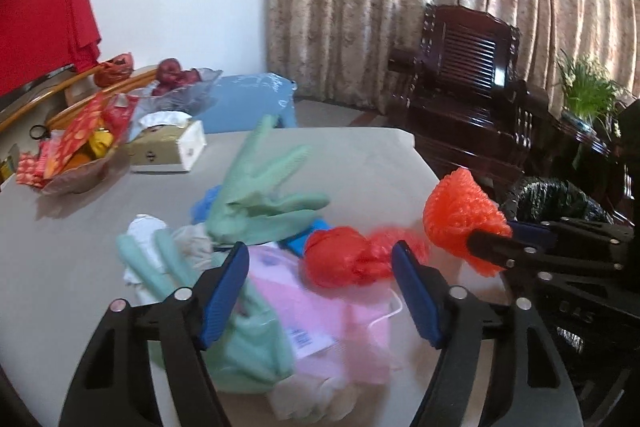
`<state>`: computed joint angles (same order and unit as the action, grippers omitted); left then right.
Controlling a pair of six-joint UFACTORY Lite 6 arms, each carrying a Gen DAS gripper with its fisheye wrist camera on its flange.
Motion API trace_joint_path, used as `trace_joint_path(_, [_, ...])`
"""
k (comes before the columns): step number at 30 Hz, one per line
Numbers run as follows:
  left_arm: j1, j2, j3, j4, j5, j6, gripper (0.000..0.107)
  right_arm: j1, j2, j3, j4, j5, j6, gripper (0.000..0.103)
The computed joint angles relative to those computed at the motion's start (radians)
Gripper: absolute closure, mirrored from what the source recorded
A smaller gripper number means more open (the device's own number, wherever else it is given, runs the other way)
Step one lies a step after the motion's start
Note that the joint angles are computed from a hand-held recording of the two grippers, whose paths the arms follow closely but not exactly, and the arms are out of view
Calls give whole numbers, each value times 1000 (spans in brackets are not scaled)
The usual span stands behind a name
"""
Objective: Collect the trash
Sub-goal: 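Grasp the second orange foam net with the right gripper while the left gripper holds another net, then grasp the red plastic bag with the left gripper and lift it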
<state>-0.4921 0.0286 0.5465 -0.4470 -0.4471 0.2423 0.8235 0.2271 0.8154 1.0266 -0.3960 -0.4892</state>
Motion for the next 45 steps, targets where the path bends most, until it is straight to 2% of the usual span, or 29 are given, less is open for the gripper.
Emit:
trace_joint_path(8, [-53,141,119,2,28,-21,35,-12,-112,-99,37,-30,-38,76])
trace_joint_path(19, [-135,359,390,-138,71,77,35,-102,-261,-241,25,-37,-35,76])
trace_joint_path(22, [-141,422,475,-177,91,110,35,-153,-275,-263,-33,-22,-5,76])
trace_joint_path(28, [-158,561,639,-404,129,306,34,-239,-268,-287,-185,-7,114,76])
trace_joint_path(29, [-165,592,671,-488,121,387,34,-255,-264,-291,-222,-6,148,76])
trace_joint_path(35, [-202,667,752,-739,66,647,30,-283,-257,-304,-304,-7,238,75])
trace_joint_path(39, [-202,621,681,-702,25,570,29,-279,-257,-304,-288,-7,228,75])
trace_joint_path(45, [-166,517,543,-501,12,313,28,-274,-260,-304,-277,-9,228,75])
